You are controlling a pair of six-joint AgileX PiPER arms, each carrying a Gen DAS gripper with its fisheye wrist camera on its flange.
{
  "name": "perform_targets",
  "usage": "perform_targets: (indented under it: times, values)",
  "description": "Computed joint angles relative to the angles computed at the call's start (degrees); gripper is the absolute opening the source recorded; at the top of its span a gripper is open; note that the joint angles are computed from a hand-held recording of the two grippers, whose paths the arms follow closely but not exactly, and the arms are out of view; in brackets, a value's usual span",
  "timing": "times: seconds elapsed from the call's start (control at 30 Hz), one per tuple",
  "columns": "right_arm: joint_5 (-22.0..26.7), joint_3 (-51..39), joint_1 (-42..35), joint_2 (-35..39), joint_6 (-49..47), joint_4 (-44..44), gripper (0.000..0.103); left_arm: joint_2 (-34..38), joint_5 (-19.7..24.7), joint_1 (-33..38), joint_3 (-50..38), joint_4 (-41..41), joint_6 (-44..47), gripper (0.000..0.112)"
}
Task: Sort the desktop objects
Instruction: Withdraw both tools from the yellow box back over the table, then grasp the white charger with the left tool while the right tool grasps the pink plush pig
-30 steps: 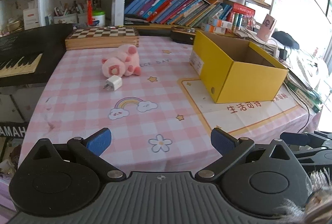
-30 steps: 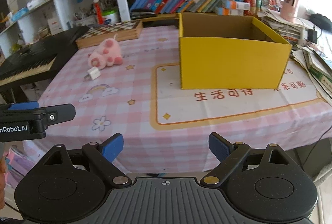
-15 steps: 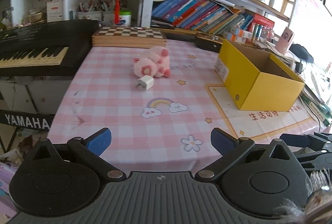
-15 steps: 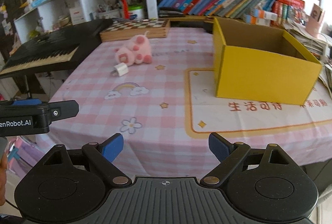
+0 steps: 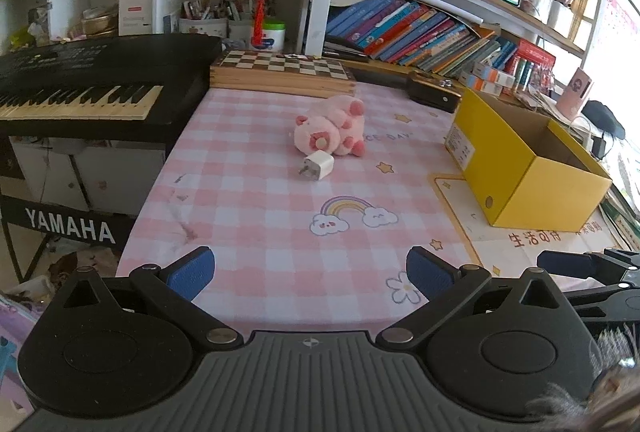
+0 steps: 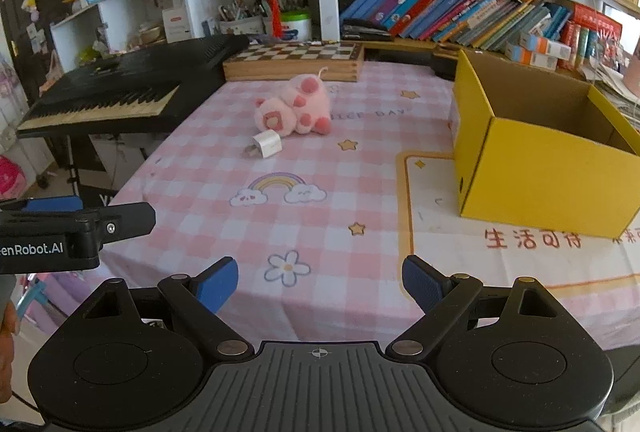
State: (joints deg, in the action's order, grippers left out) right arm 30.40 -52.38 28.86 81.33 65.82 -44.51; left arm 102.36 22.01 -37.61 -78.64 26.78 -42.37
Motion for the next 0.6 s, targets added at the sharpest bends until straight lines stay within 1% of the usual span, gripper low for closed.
perform_targets:
  times: [0.3, 0.6]
  values:
    - [-5.1, -4.4, -6.3, 4.5, -9.2, 6.0, 0.091, 5.8, 3.0, 0.7, -8.5, -2.5, 3.3, 0.103]
    - [-8.3, -10.2, -12.8, 9.9, -26.2, 19.2, 0.091, 13.4, 8.2, 1.2, -20.0, -5.1, 5.5, 0.103]
